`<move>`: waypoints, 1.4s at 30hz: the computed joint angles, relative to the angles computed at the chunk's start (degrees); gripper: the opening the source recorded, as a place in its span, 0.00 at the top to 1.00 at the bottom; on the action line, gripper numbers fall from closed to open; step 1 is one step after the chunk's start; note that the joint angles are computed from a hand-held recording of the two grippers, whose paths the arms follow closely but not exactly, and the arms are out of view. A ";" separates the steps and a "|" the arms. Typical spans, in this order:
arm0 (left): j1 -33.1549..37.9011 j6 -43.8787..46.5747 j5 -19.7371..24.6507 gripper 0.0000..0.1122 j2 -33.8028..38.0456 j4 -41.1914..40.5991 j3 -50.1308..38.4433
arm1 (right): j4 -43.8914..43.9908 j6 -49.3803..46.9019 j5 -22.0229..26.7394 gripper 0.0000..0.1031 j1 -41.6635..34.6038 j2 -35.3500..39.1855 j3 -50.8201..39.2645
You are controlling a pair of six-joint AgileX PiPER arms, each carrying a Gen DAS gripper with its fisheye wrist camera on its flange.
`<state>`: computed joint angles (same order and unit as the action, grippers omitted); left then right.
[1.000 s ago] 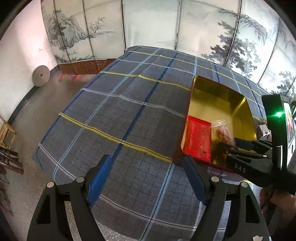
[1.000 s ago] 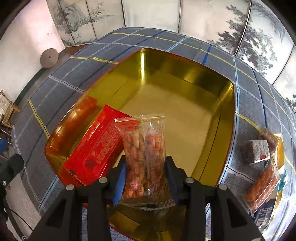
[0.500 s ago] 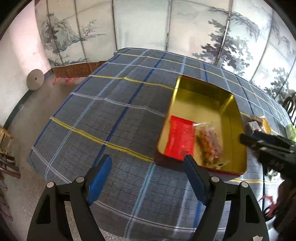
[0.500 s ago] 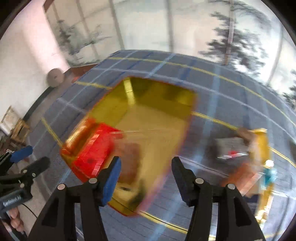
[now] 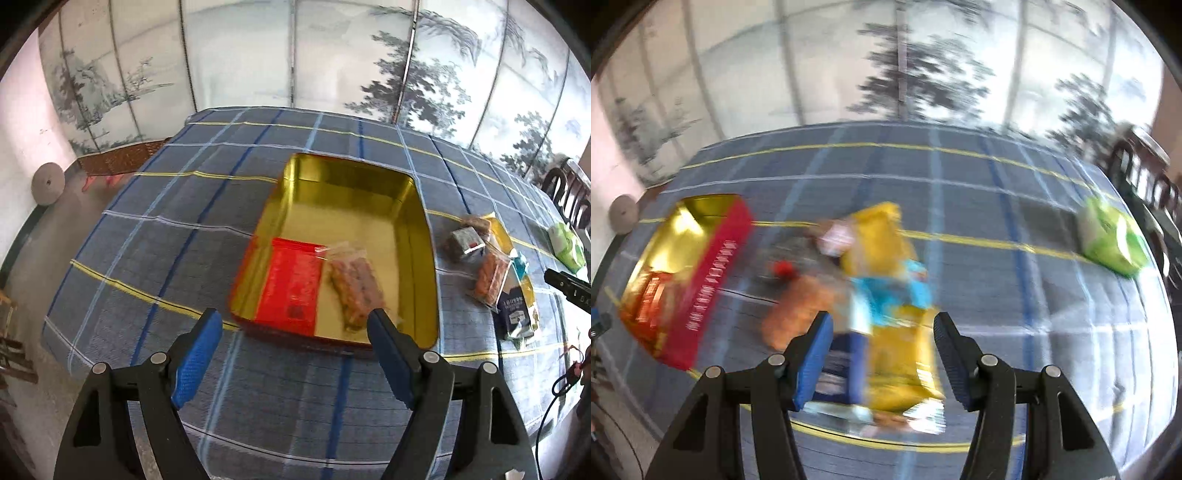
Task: Organize snacks
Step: 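Reach the right gripper to the yellow WANLIYUAN packet and grasp it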
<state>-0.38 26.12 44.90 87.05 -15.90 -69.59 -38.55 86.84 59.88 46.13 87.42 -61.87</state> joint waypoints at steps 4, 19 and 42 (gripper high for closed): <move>-2.23 -1.07 -0.05 0.30 -0.22 1.13 0.77 | 1.64 1.74 -2.71 0.44 -1.76 -3.78 7.49; -8.57 -6.58 -0.46 0.30 0.01 6.33 1.58 | 3.97 -2.17 -11.95 0.41 -1.89 3.28 7.99; -25.66 -10.51 -6.40 0.30 7.32 10.68 -2.90 | -2.70 -1.06 -15.31 0.40 -9.18 -1.15 16.33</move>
